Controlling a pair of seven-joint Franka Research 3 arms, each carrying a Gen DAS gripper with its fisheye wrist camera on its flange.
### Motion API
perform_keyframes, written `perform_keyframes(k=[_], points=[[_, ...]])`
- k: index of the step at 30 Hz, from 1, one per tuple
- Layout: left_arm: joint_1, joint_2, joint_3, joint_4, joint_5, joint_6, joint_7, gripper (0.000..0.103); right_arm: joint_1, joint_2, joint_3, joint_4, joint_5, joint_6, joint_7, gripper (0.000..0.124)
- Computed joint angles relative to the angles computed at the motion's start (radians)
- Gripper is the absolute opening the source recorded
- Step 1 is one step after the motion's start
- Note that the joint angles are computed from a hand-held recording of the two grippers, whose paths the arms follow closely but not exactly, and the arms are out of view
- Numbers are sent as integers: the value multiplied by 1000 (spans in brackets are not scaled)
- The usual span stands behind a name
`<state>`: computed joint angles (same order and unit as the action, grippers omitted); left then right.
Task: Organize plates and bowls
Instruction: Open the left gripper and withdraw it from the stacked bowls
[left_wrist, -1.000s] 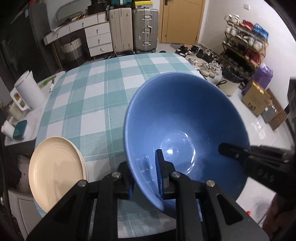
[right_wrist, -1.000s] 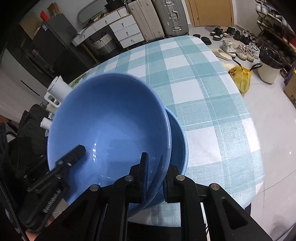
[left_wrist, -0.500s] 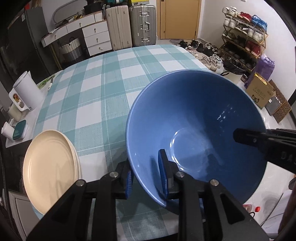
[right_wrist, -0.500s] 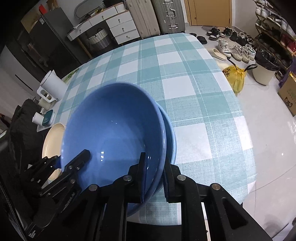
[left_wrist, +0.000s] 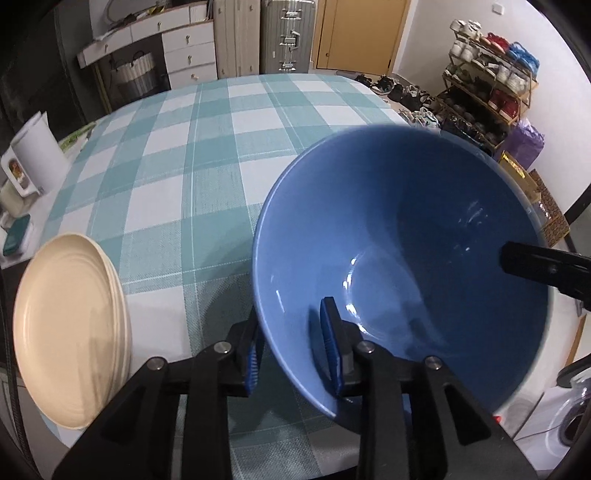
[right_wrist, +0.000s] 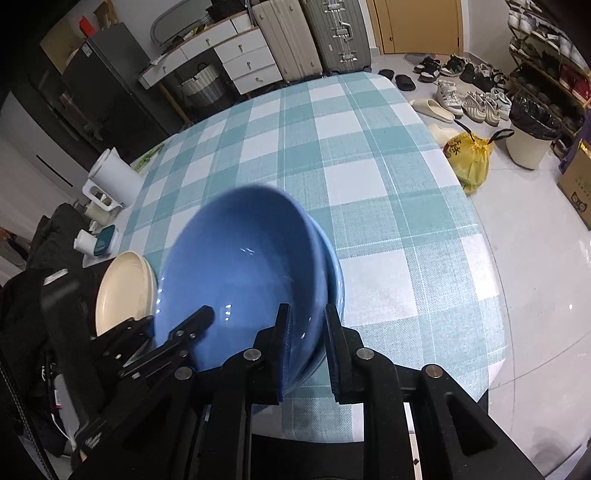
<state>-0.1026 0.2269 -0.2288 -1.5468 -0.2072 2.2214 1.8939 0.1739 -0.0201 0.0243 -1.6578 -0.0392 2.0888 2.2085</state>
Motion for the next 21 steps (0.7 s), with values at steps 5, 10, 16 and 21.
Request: perform_keyframes(k=[5,10,16,21], points=[[15,-2,-1,1,-42,-8,-2,34,-8,-53,3,-53,-32,57,16,17],[28,-18,1,-4,-86,-21,7,38,-18,-119,11,-149,5,148,38,17],[44,-104,14,-89,-169,66,36,49,-30,-223,82,-292,-140,363,96,17],[26,-231,41,-246,-202,265,108,54,-127,-328,204,-427,-394,582,322,26]])
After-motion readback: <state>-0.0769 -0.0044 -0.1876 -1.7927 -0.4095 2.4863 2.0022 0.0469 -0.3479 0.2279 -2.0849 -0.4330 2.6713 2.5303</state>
